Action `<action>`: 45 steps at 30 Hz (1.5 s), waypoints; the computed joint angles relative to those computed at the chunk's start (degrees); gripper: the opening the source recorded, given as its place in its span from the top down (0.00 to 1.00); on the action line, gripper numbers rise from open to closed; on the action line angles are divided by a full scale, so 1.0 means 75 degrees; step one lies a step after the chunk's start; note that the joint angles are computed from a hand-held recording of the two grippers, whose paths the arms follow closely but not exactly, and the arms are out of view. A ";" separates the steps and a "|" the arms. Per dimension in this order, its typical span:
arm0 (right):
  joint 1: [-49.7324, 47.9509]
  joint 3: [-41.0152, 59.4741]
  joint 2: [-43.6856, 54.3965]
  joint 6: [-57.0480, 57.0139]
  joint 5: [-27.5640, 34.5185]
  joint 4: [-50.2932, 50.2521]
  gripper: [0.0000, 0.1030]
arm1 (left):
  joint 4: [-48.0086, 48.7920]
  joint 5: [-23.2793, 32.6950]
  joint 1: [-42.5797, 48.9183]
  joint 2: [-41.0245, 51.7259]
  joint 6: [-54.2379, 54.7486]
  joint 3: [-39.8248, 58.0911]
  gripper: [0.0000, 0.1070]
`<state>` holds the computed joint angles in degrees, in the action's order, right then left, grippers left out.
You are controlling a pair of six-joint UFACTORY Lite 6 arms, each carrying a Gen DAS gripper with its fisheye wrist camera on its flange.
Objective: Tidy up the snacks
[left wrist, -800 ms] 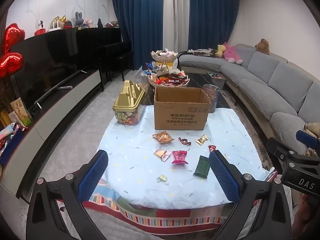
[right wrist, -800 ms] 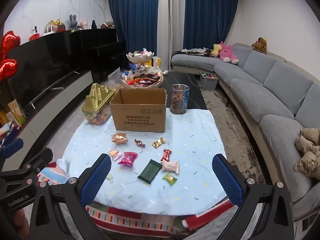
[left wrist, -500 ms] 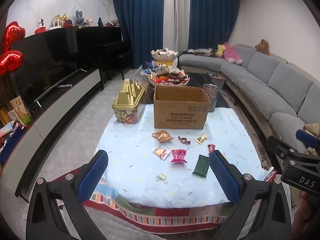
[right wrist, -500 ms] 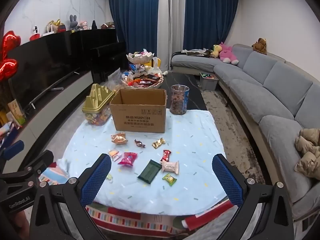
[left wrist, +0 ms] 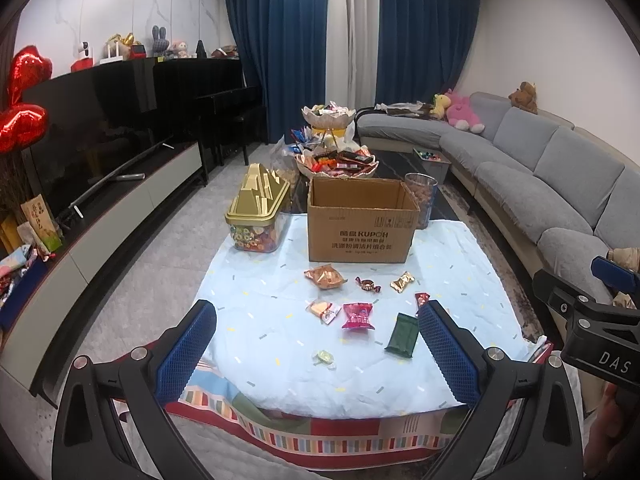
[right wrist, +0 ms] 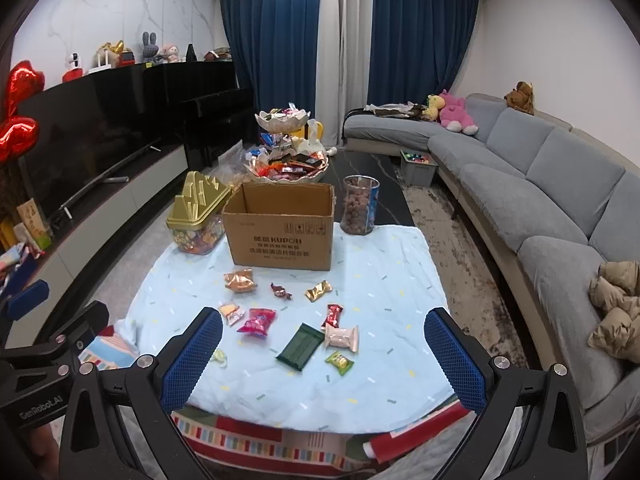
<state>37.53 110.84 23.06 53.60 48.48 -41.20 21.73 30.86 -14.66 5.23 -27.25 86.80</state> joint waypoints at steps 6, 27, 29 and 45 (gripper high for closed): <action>0.0041 0.0030 0.0019 0.0038 0.0040 -0.0032 0.01 | -0.0023 -0.0017 0.0011 -0.0054 0.0043 -0.0042 0.04; 0.0042 0.0061 0.0008 -0.0030 0.0075 0.0064 0.01 | -0.0072 0.0163 -0.0043 -0.0109 0.0057 0.0015 0.04; 0.0032 0.0035 0.0005 -0.0025 0.0044 0.0054 0.01 | -0.0052 0.0149 -0.0049 -0.0093 0.0034 0.0013 0.04; 0.0030 -0.0001 -0.0001 -0.0003 0.0019 0.0041 0.01 | 0.0096 0.0103 -0.0113 -0.0080 -0.0108 -0.0028 0.04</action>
<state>37.75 110.83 23.05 53.58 48.62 -40.90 22.45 31.64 -15.51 4.62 -28.06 86.59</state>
